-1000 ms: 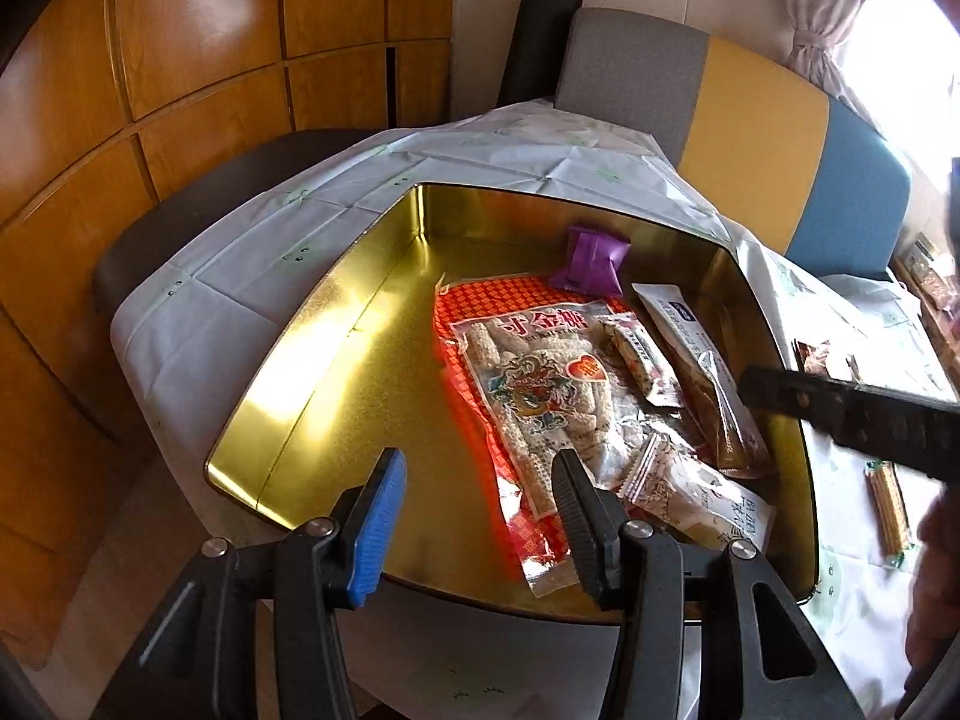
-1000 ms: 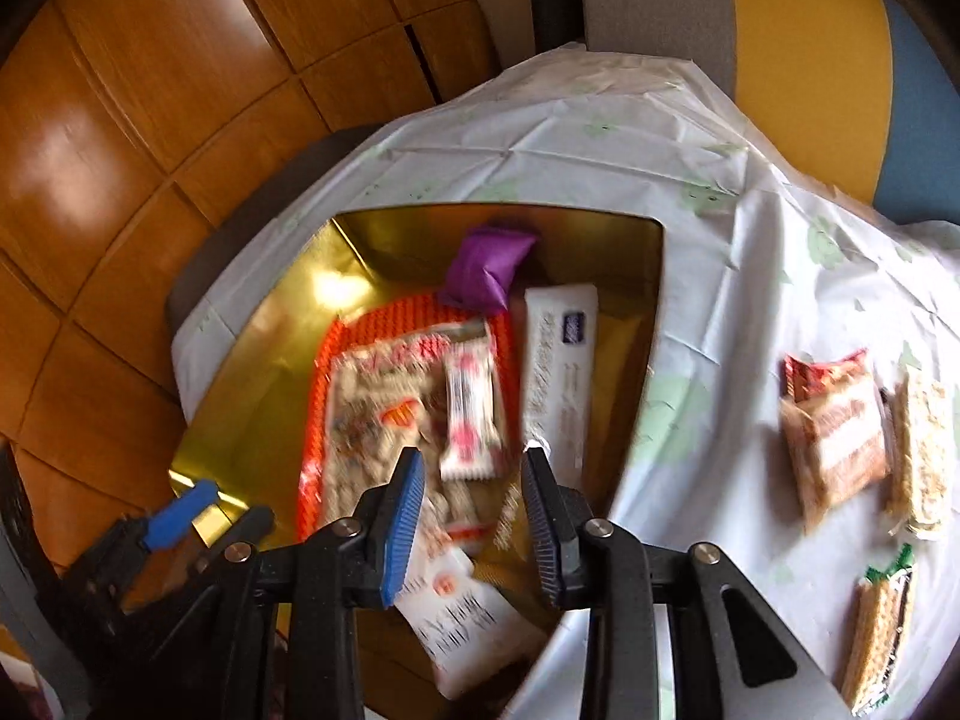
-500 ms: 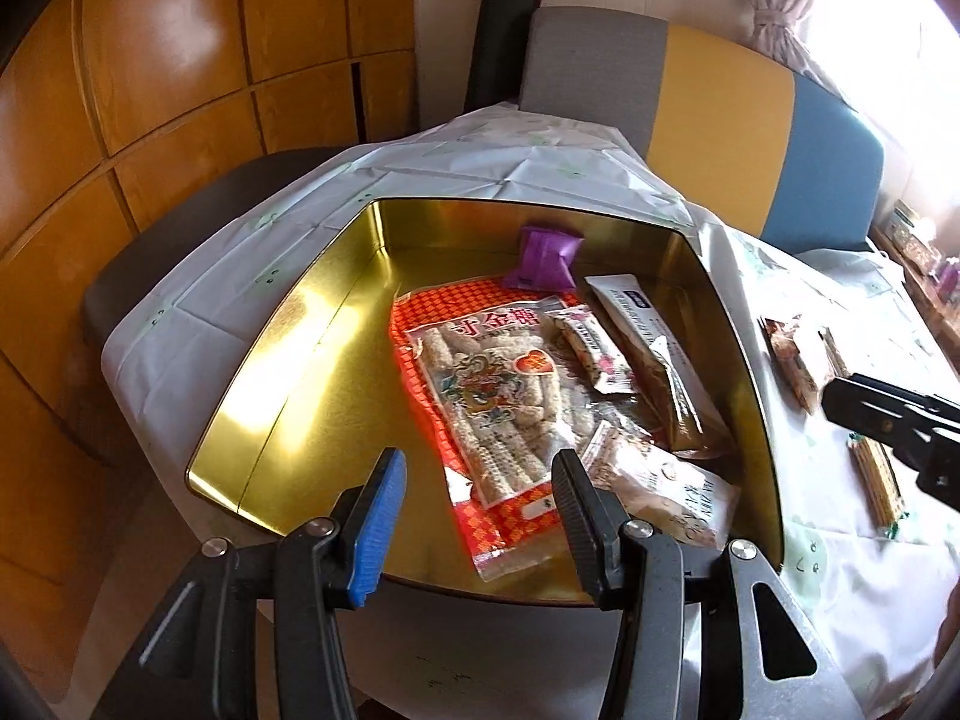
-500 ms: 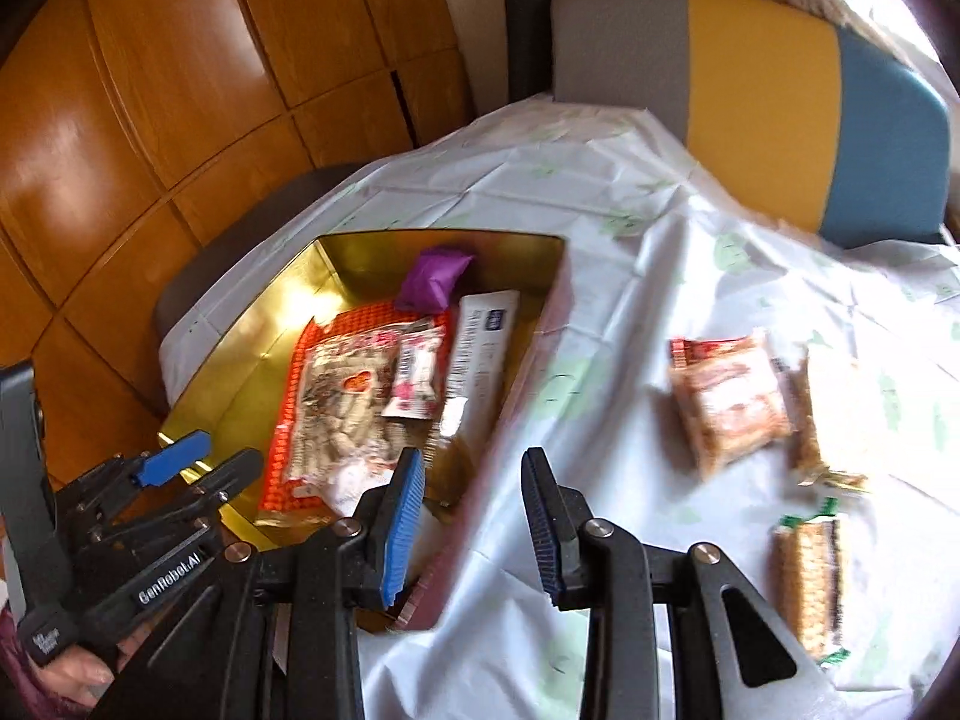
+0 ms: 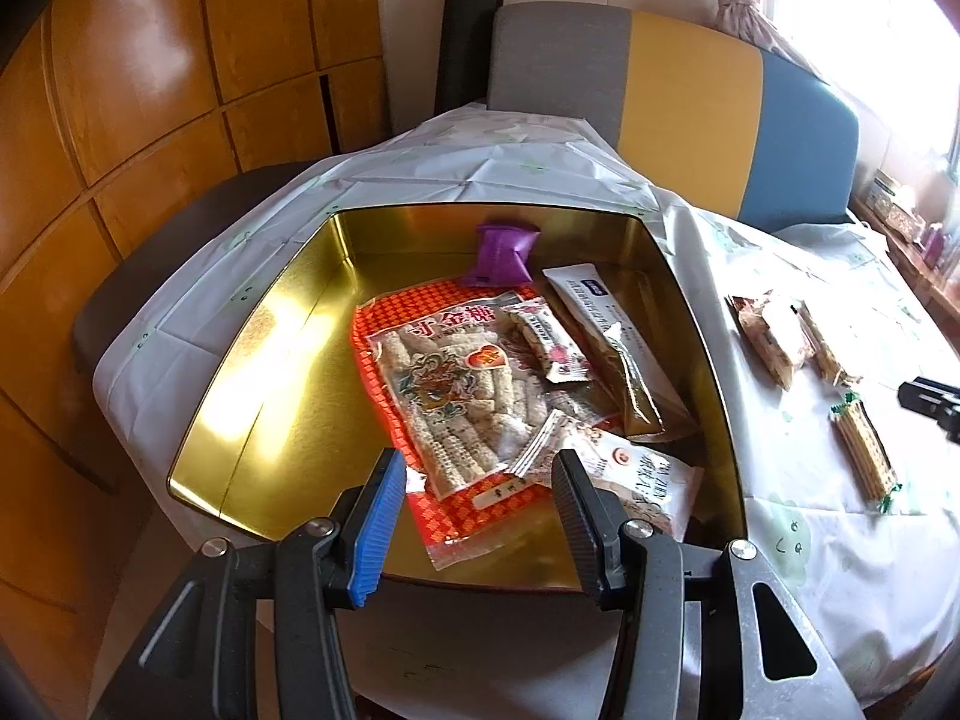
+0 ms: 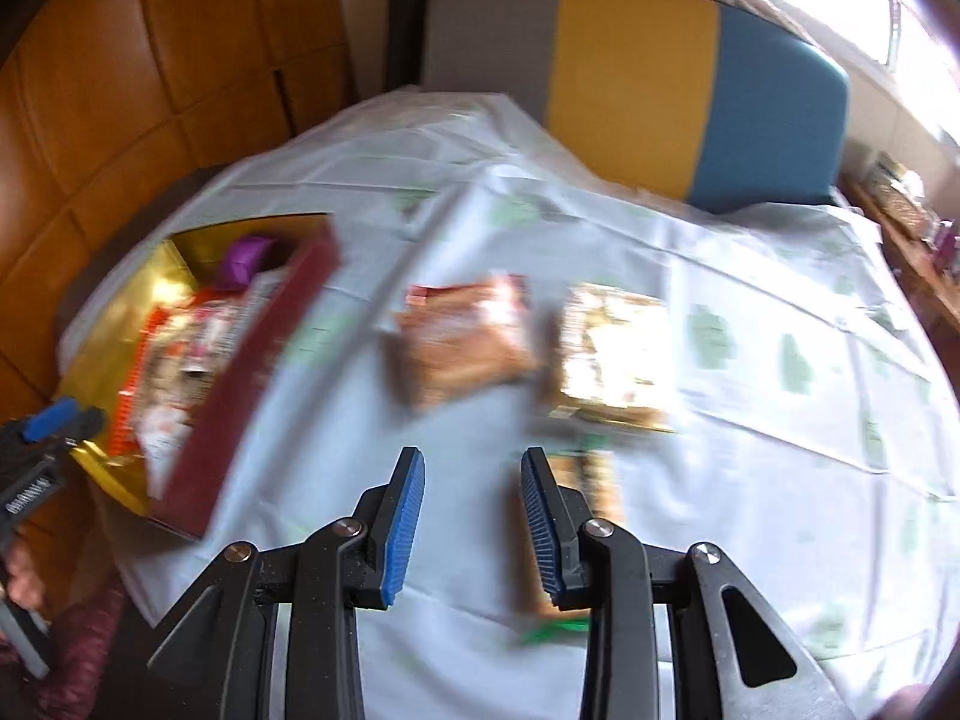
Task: Organize snacks
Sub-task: 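Move the left gripper to the clear rice-cracker bag and grasp it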
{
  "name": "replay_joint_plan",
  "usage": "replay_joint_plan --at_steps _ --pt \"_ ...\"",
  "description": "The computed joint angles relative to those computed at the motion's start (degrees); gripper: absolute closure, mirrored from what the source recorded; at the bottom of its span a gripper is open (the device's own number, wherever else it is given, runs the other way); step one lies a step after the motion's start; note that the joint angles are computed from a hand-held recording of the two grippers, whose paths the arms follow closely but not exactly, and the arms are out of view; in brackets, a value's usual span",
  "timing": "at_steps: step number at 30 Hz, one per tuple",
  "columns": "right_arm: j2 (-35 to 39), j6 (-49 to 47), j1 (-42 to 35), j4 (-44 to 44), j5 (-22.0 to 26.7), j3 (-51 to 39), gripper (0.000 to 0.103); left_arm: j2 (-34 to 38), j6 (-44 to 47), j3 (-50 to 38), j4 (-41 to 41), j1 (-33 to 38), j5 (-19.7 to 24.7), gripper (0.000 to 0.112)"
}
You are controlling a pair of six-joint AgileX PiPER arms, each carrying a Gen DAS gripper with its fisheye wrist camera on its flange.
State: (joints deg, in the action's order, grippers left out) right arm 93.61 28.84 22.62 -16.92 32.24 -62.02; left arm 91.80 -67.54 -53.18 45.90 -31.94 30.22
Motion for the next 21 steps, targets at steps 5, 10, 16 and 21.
replay_joint_plan --at_steps 5,10,16,21 --pt "-2.06 -1.68 -7.03 -3.14 0.94 2.77 0.067 0.66 0.30 -1.19 0.67 -1.81 1.13 0.061" --pt "-0.54 -0.52 -16.29 -0.24 0.00 4.94 0.067 1.83 0.57 -2.97 1.72 -4.40 3.03 0.061" --pt "1.19 -0.51 -21.37 4.14 3.14 2.88 0.067 3.22 3.74 -6.01 -0.44 -6.53 3.78 0.061" --pt "0.96 -0.82 -21.67 5.35 2.93 2.79 0.067 5.35 7.96 -10.49 -2.38 -8.76 4.16 0.061"
